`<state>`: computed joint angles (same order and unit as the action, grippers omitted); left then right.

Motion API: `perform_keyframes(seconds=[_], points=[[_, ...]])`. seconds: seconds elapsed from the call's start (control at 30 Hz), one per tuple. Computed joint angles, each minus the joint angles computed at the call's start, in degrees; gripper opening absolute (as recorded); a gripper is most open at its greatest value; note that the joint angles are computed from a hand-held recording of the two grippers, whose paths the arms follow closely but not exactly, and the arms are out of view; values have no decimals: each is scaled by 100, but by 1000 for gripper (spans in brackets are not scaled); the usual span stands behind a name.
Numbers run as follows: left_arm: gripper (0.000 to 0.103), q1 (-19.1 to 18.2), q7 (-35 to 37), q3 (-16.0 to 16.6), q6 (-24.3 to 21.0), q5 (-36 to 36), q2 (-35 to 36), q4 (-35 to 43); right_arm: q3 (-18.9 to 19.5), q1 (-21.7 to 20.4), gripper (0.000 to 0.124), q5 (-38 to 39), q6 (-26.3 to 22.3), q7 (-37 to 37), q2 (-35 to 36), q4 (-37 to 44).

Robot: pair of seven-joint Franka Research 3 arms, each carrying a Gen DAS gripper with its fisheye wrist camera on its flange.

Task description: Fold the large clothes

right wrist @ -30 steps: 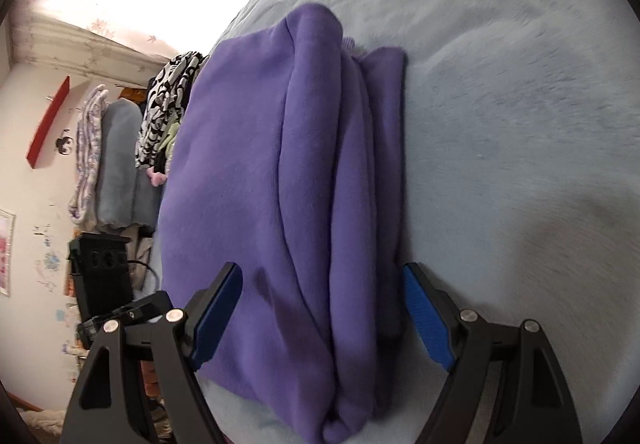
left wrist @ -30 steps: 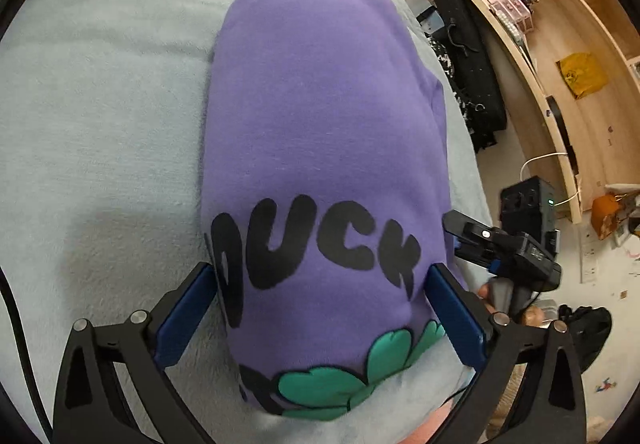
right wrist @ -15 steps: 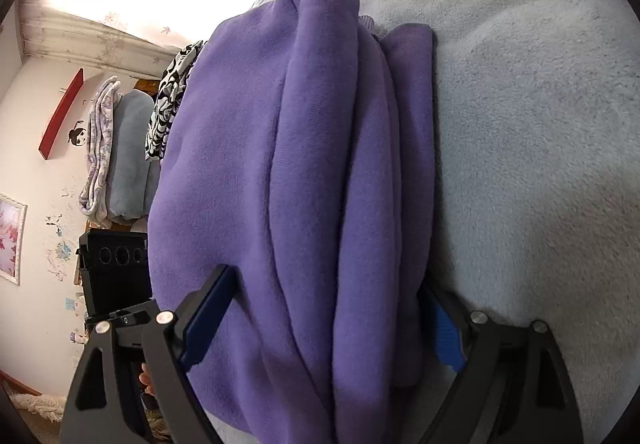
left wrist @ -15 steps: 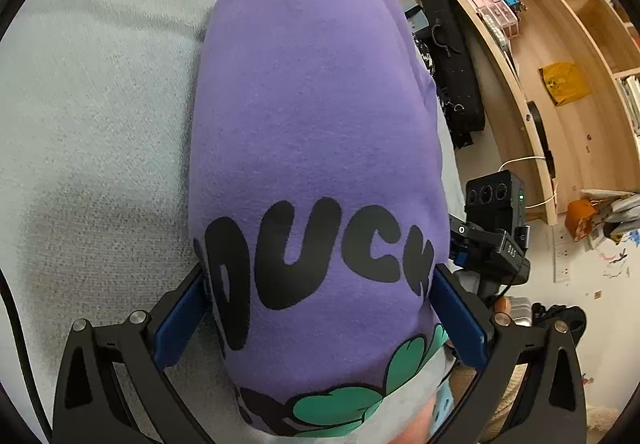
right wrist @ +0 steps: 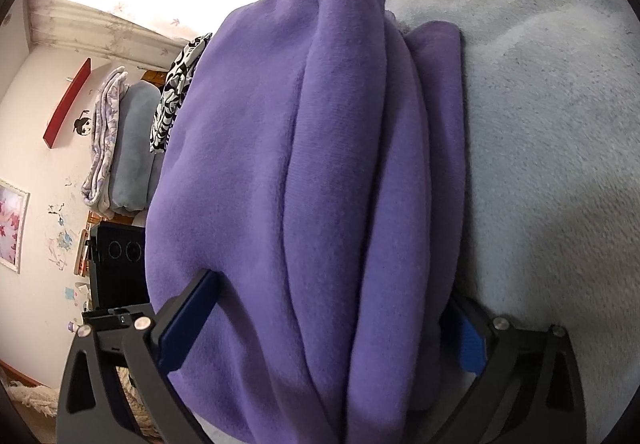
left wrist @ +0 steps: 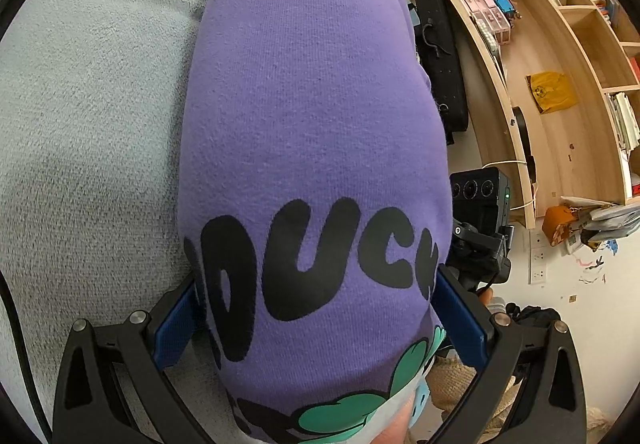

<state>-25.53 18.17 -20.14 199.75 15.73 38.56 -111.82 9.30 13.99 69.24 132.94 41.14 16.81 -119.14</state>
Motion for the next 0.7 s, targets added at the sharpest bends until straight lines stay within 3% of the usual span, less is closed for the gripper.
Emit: perform_keyframes(seconds=[0.17,0.27,0.43,0.63,0.7], points=[[103,124,-62,-112,-30,79,-122,-159,5,-15,103,71,3,-103,-14,-29],[103,426,-127,-337,30,308,-126,-295,13,0,103,94,9,-110,-9,-16],[103,421,-182,-271,138,352,-148,-396,12,-2,103,76,-32,-113,38,50],[103,874,-327,-646,-144,759,-13,-269,69,11,103,136,-62,-127,155,194],[103,802,-335,-597,-306,694,-71,-226,91,39,100,184,31,-158,118,155]])
